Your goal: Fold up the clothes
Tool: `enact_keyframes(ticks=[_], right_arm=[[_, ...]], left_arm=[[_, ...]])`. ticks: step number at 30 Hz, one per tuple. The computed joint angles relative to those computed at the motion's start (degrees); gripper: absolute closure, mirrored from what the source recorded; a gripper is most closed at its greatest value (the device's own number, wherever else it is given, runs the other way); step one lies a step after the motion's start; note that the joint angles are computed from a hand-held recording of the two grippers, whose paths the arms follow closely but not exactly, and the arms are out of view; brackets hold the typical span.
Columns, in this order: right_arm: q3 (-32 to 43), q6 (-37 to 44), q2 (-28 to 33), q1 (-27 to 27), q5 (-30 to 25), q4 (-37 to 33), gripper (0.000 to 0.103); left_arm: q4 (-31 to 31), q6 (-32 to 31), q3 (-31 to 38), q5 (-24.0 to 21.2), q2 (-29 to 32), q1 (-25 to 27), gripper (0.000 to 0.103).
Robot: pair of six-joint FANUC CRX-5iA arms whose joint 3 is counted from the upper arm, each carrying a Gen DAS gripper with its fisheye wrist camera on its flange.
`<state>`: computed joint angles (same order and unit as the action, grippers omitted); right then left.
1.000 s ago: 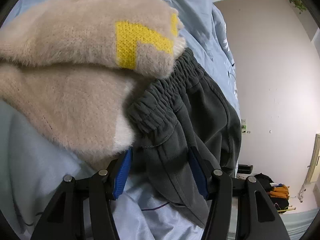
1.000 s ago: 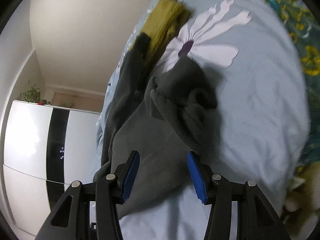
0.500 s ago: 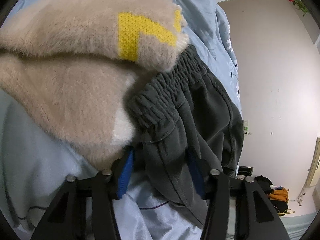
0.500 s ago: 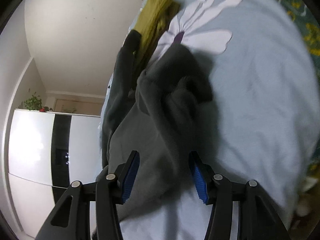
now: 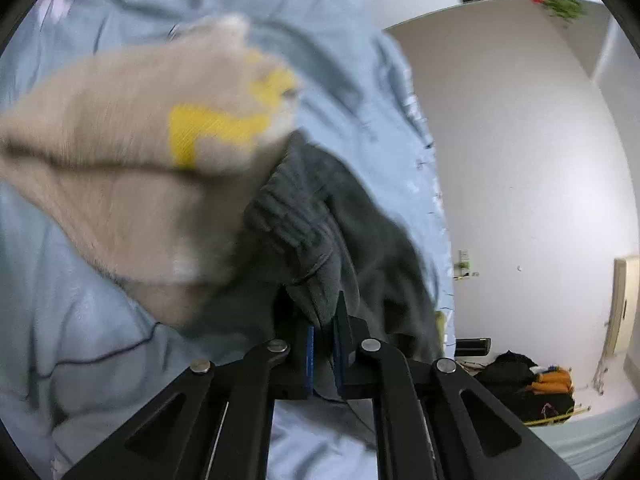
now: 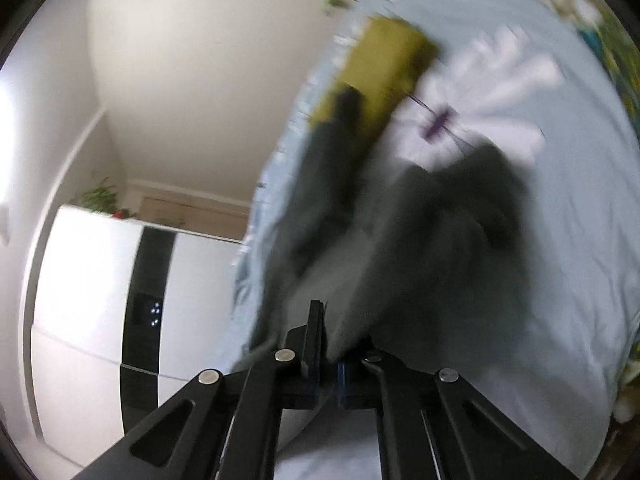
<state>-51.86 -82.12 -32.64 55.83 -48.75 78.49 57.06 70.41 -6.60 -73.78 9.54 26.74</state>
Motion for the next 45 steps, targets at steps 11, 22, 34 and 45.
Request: enact_keyframes(ticks=[11,22,34,45], right_arm=[[6.6,10.5,-1.4,21.9,-26.5,-2.6,0.098],[14.6,23.0,2.0,11.3,-20.3,-11.7,0.098],[47.3,72.9,26.2,-20.7,-4.2,-44.4,0.098],[64.6,93.1,43.9,-30.9,-8.4,-62.4,0.092]], left_arm=[[1.9,-7.2,0.1,-8.1,-3.5,4.9,0.098],[5.3,1.9,5.6,-9.6,2.3,1.8,0.098],[7.5,15.5,26.1,-6.0,20.4,-6.5,0.096],[1.0,26.5,41.7,-5.4,35.2,-10.3,0.088]])
